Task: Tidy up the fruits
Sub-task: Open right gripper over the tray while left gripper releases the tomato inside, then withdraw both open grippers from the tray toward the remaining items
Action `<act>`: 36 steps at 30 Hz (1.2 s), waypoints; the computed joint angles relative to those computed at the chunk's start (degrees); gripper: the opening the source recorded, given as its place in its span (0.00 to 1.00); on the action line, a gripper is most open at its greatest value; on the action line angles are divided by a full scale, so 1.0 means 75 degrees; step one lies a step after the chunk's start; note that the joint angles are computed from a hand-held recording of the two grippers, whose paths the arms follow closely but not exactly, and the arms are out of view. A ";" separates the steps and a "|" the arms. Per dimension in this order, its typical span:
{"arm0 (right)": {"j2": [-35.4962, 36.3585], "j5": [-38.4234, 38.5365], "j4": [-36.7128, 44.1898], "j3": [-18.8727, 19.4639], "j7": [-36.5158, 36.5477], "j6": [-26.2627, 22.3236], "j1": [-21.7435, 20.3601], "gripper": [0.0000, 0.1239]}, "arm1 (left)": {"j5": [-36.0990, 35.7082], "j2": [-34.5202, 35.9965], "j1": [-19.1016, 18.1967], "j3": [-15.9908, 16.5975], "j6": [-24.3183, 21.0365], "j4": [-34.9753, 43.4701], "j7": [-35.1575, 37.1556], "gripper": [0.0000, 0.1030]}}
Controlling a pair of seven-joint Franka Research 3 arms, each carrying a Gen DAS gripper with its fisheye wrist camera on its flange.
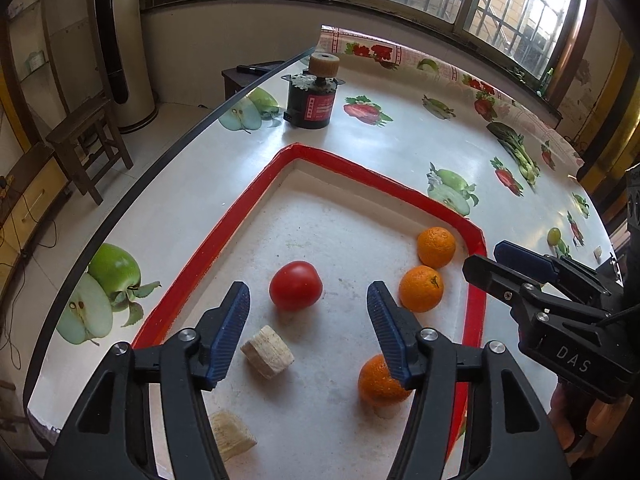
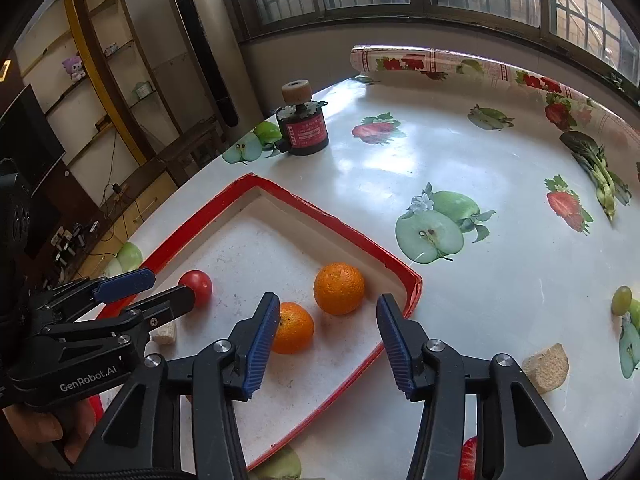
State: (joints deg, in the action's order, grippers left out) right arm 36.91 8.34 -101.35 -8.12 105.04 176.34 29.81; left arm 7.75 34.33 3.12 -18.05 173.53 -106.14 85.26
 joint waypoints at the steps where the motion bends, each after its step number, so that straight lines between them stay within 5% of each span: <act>1: -0.0113 -0.0001 -0.0160 -0.0059 0.0033 0.0084 0.0066 0.43 | -0.0012 -0.0084 0.0043 -0.0050 0.0082 -0.0123 0.0012 0.58; 8: -0.1020 0.0209 -0.1529 -0.0357 0.0034 0.0807 0.0440 0.43 | -0.0087 -0.0471 0.0403 -0.0540 0.0389 -0.0768 0.0175 0.58; 20: -0.2155 0.1371 -0.3523 -0.1754 -0.0370 0.1612 0.1954 0.45 | -0.0093 -0.0961 0.0684 -0.1090 0.0752 -0.1578 0.0250 0.58; 36: -0.3114 0.4114 -0.5281 -0.4248 -0.2180 0.2307 0.4835 0.46 | 0.0242 -0.1408 0.0937 -0.1837 0.1107 -0.2248 0.0186 0.60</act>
